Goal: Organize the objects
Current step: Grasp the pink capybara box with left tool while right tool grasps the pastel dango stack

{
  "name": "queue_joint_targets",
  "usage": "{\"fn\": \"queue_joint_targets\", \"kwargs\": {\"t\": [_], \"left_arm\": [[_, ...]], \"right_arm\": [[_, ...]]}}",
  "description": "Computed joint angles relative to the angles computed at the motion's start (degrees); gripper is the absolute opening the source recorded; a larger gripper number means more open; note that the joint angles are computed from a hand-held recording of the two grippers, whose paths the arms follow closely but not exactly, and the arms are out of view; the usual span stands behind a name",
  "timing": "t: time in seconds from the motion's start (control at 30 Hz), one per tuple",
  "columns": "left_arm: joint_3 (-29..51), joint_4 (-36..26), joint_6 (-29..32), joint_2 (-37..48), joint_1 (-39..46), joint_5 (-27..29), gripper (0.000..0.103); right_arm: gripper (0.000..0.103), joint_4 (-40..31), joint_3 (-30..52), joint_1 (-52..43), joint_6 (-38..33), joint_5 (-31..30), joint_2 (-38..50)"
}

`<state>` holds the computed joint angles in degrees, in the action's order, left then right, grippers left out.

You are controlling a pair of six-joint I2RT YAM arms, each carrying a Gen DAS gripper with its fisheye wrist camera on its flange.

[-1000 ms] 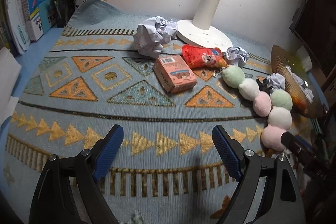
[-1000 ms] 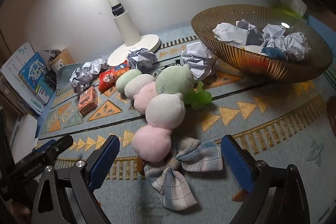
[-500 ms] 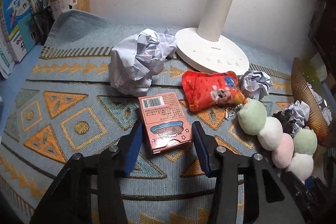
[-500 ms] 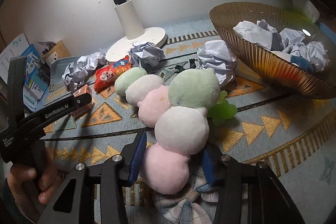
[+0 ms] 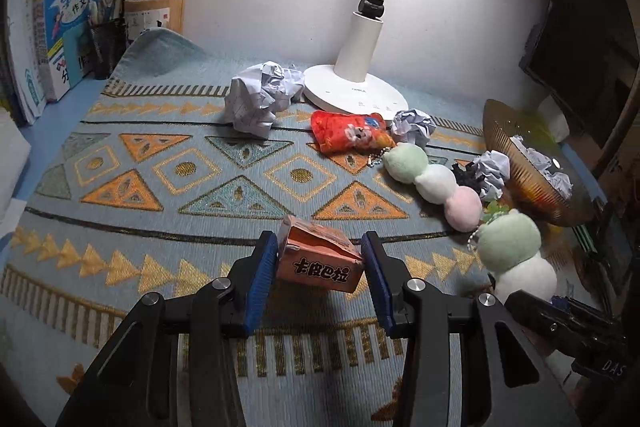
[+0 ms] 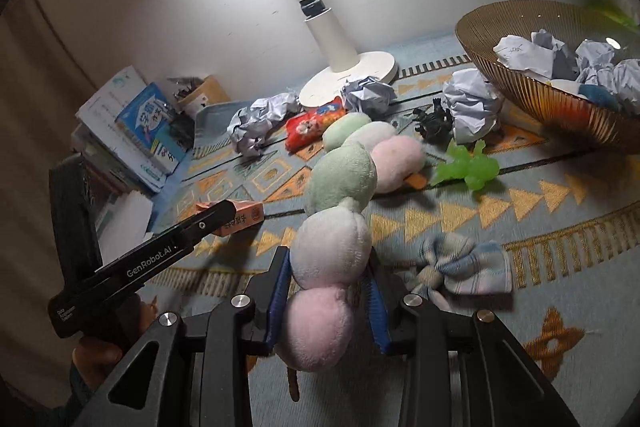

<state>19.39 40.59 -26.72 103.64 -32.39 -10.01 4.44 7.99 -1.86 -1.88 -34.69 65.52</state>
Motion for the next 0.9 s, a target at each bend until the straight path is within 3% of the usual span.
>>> {"fn": "queue_joint_targets", "kwargs": {"t": [0.07,0.13,0.23,0.3,0.47,0.57,0.63,0.77,0.9], "left_arm": [[-0.63,3.76,0.21,2.62,-1.05,-0.84,0.041],[-0.39,3.62,0.8,2.96,-1.71,-1.31,0.041],[-1.68,5.59,1.43,2.62,-2.49,-1.69,0.041],[-1.8,5.8,1.52,2.62,-3.29,-2.84,0.041],[-2.45,7.32,1.81,2.64,-3.81,-3.29,0.041],[-2.69,8.07,1.76,2.86,-3.06,-2.21,0.041],[-2.66,8.15,1.79,2.94,-2.93,-2.0,0.041],[-2.58,8.03,1.89,2.98,-2.9,-1.89,0.041],[-2.61,8.1,1.92,3.02,-2.77,-1.63,0.041]], "right_arm": [[0.034,-1.95,-0.08,0.75,-2.16,0.51,2.03],[0.039,-0.08,-0.98,1.58,-2.58,1.72,3.99],[0.069,-1.43,-2.02,4.05,0.22,7.2,-0.07],[0.075,-4.04,-3.12,6.38,0.77,10.84,-5.6],[0.075,-7.08,-4.25,18.1,5.51,25.59,-11.87],[0.073,-1.98,-5.09,17.73,5.94,25.37,-7.73],[0.067,2.17,-5.22,18.85,6.69,27.24,-3.45],[0.056,3.05,-5.7,24.28,8.63,34.92,-3.74],[0.054,3.9,-6.27,24.75,8.23,36.07,-3.72]]}}
